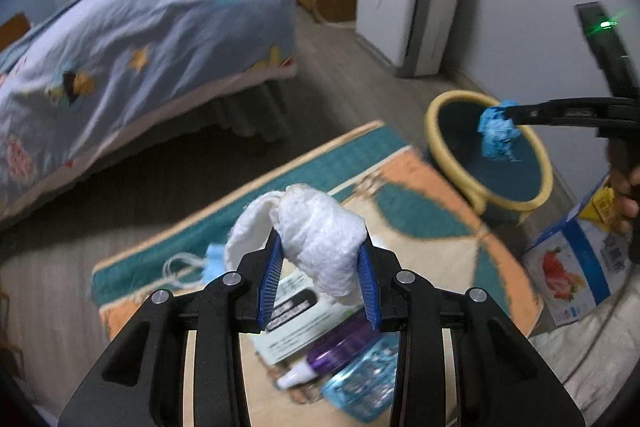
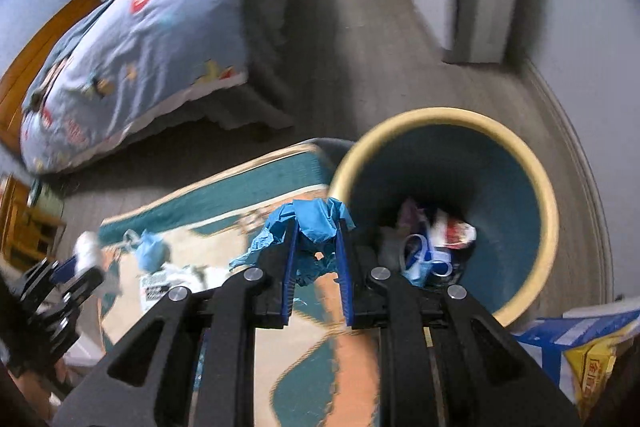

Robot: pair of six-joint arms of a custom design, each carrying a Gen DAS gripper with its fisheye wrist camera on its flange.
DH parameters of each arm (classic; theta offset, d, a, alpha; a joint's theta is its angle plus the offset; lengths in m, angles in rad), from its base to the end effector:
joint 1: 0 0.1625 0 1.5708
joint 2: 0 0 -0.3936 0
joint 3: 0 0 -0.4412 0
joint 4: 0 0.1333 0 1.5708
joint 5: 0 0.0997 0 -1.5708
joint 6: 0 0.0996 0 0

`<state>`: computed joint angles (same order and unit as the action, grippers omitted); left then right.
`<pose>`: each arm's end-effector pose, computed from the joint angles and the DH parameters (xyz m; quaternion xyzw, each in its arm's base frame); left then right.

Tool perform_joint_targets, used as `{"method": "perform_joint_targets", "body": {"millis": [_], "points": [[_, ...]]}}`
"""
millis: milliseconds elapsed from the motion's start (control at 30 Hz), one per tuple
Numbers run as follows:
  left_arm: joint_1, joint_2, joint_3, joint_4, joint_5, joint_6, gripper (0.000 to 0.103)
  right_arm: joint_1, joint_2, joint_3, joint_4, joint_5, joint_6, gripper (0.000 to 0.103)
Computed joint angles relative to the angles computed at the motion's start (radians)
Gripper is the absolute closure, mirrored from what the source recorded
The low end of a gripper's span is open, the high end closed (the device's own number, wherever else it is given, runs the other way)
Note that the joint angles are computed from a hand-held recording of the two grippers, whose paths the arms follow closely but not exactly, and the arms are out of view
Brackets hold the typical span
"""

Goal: Collect trash
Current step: 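Carry the white tissue and blue cloth over the bin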

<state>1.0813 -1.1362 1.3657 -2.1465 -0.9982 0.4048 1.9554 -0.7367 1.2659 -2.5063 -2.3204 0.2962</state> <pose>-0.1721 -0.7213 0.3742 0.3647 0.8731 -0.1769 0.2709 0.3581 -0.7103 0.1766 -0.0335 -0.9138 0.2967 0.2753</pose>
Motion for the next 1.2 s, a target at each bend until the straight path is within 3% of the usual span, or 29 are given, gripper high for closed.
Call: {"method": "perform_joint_targets", "body": {"millis": [500, 700, 900, 1200], "points": [[-0.096, 0.104, -0.048, 0.033, -0.138, -0.048, 0.066, -0.075, -0.136, 0.175, -0.11, -0.063, 0.24, 0.086], [-0.122, 0.162, -0.068, 0.039, -0.143, -0.032, 0.066, -0.09, -0.169, 0.218, -0.147, -0.054, 0.278, 0.085], [-0.126, 0.212, -0.092, 0.038, -0.151, -0.024, 0.066, -0.092, -0.168, 0.215, -0.158, -0.069, 0.265, 0.085], [-0.112, 0.276, -0.128, 0.065, -0.178, 0.004, 0.066, -0.102, -0.185, 0.235, -0.185, -0.088, 0.299, 0.085]]}}
